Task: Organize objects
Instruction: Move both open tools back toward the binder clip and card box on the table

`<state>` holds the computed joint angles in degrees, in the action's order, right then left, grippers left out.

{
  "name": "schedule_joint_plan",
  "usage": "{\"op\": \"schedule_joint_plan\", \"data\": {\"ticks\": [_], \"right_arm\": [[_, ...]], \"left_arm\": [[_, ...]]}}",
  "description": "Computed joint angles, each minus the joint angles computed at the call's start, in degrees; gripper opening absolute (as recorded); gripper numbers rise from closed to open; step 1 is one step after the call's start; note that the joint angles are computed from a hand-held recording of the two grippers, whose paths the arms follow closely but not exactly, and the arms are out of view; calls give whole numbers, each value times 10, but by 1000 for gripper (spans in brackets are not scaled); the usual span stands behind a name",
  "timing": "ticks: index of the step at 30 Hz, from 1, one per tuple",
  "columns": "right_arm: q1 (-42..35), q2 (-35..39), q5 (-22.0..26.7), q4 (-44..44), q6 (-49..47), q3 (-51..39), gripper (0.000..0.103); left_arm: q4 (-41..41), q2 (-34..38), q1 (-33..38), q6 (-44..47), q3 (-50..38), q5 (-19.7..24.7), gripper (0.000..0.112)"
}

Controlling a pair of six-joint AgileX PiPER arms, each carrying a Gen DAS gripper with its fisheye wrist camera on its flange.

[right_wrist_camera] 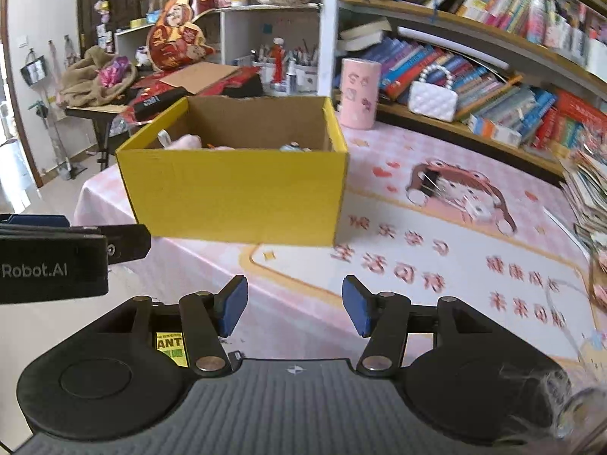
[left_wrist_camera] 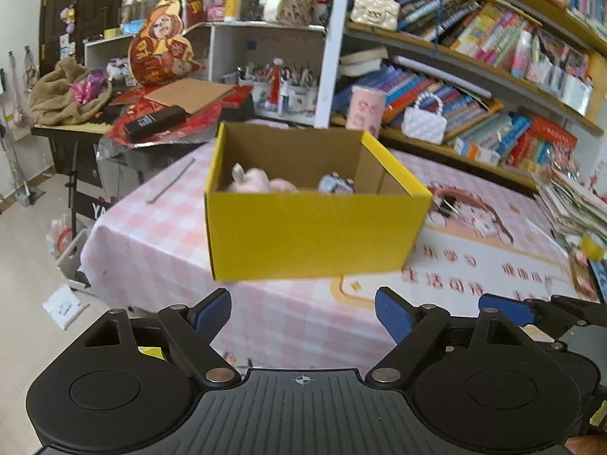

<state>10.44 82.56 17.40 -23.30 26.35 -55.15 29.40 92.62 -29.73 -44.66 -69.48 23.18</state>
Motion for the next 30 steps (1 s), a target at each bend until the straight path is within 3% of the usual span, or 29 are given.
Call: {"op": "schedule_joint_plan", "data": {"ticks": [4, 18, 30], "right_arm": [[-1, -29, 12, -62, 73, 36, 56], [-75, -85, 41, -116, 146, 98, 62], [-191, -56, 31, -34, 32, 75, 65]], "left_arm": [[-17, -4, -14, 16, 10, 0, 85], [-123, 52, -68, 144, -51, 10, 86], [-222, 172, -101, 255, -213, 65, 92]]}}
